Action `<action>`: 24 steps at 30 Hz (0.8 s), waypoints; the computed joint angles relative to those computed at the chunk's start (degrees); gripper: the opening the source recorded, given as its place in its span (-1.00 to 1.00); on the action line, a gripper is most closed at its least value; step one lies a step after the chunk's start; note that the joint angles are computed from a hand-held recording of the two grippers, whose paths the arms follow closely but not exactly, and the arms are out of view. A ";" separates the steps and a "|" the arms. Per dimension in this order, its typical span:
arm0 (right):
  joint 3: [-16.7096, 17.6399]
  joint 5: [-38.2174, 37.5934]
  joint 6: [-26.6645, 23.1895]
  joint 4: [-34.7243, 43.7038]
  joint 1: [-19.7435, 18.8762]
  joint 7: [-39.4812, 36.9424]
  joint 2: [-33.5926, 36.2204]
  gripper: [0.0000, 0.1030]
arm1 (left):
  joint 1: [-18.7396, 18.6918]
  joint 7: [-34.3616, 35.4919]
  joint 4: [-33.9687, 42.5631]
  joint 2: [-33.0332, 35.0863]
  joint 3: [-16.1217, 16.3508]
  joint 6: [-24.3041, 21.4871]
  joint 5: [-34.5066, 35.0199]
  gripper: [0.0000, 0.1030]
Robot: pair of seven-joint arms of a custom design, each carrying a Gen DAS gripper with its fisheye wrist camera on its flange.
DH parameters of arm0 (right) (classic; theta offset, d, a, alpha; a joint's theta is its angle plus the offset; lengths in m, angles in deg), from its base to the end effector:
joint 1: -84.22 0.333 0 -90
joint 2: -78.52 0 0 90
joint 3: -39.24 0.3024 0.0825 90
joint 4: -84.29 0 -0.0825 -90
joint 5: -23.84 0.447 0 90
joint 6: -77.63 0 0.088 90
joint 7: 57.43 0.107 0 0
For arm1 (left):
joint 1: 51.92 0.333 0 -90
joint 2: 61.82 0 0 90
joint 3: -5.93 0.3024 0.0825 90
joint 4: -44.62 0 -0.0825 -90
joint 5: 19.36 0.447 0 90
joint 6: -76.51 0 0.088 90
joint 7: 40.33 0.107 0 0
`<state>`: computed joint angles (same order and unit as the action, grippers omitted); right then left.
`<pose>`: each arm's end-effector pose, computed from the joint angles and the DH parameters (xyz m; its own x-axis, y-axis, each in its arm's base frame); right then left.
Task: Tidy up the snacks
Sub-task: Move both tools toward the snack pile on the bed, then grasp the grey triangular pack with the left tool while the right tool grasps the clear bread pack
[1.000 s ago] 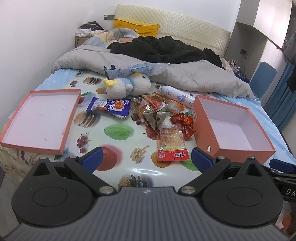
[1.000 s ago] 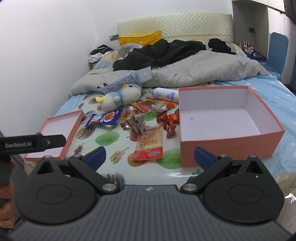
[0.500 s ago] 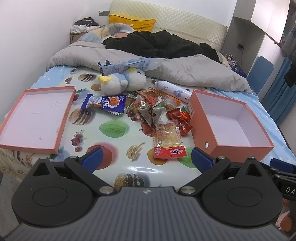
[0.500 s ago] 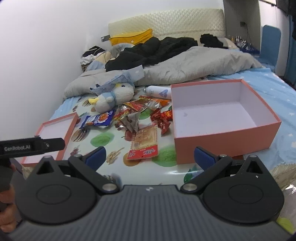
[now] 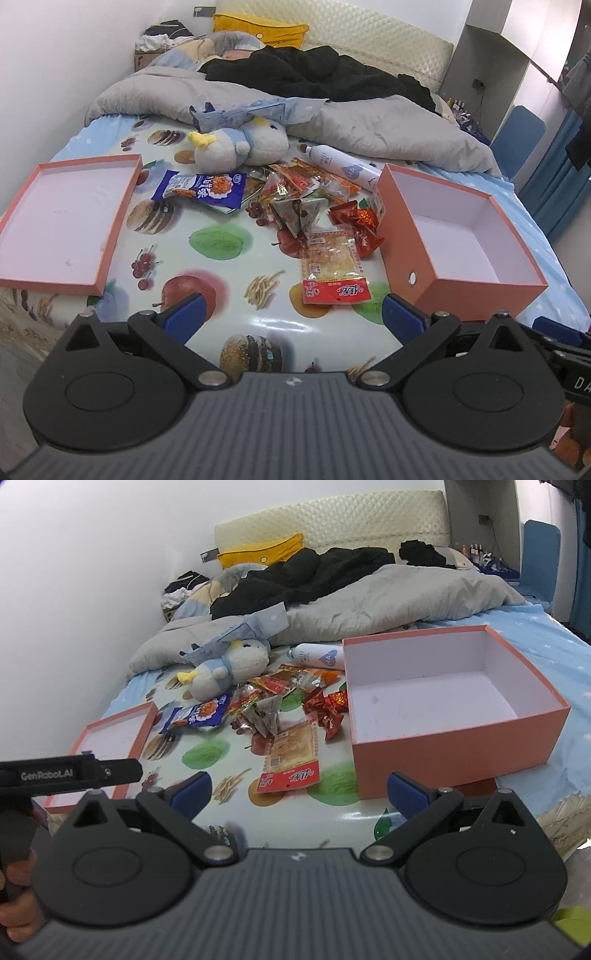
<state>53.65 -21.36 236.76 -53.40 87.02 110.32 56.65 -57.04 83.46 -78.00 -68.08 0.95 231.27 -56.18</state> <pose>0.5017 0.1934 0.4853 -0.2810 -0.9362 -0.2111 -0.5551 0.3380 -0.7600 0.6124 -0.0895 0.4827 -0.3368 -0.9239 0.1817 -0.7215 0.1293 -0.6802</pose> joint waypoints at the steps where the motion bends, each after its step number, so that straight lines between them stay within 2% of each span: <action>1: 0.47 -0.81 -0.34 0.15 -0.43 0.68 -0.03 1.00 | -0.02 0.09 0.19 0.15 -0.01 -0.02 -0.01 0.99; 7: 1.12 -3.83 -2.96 0.32 -0.76 3.31 -0.12 1.00 | -0.26 0.53 0.09 0.09 -0.21 -0.01 -0.47 0.99; 14: -0.01 -4.88 -3.71 0.09 0.37 4.01 0.42 1.00 | -0.10 -0.23 0.40 0.98 -0.36 -0.34 0.14 0.99; 24: -2.04 -5.35 -1.42 2.16 1.52 1.89 4.55 1.00 | 1.19 -2.06 4.64 6.12 -1.62 -1.38 1.50 0.99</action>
